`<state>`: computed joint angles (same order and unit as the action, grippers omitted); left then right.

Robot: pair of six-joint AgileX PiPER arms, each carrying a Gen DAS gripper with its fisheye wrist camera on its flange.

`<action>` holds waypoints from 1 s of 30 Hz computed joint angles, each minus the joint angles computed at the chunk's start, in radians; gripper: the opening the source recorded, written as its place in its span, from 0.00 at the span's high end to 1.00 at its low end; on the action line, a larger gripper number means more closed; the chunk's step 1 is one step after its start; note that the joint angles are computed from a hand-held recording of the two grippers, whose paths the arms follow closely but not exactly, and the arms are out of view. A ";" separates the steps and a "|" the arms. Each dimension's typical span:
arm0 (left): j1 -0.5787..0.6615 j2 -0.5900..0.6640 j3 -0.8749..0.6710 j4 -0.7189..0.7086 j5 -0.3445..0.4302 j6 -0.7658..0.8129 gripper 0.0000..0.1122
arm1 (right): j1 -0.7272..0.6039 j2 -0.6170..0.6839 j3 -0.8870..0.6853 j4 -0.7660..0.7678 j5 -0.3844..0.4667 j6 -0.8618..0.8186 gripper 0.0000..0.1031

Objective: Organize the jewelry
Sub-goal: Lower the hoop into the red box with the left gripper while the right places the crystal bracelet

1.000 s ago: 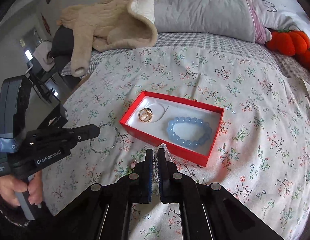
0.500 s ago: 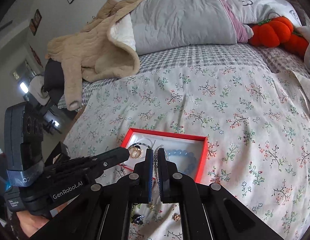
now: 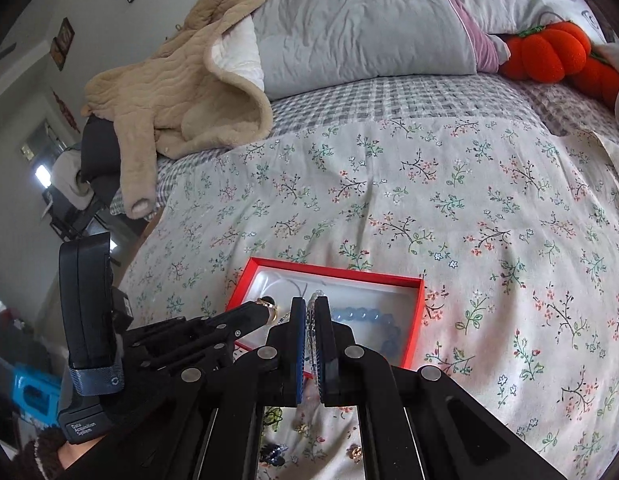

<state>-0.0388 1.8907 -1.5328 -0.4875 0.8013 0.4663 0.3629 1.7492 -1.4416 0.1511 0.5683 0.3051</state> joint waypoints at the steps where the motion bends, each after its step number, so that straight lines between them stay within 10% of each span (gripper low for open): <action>1: 0.001 -0.006 0.003 0.006 -0.002 0.003 0.86 | 0.005 0.006 -0.008 -0.004 0.001 0.003 0.96; 23: 0.032 -0.083 0.095 0.175 -0.067 -0.036 0.75 | 0.032 0.090 -0.060 -0.152 0.035 0.154 0.96; 30: 0.012 -0.097 0.108 0.211 -0.086 -0.061 0.57 | 0.040 0.083 -0.052 -0.233 0.074 0.232 0.90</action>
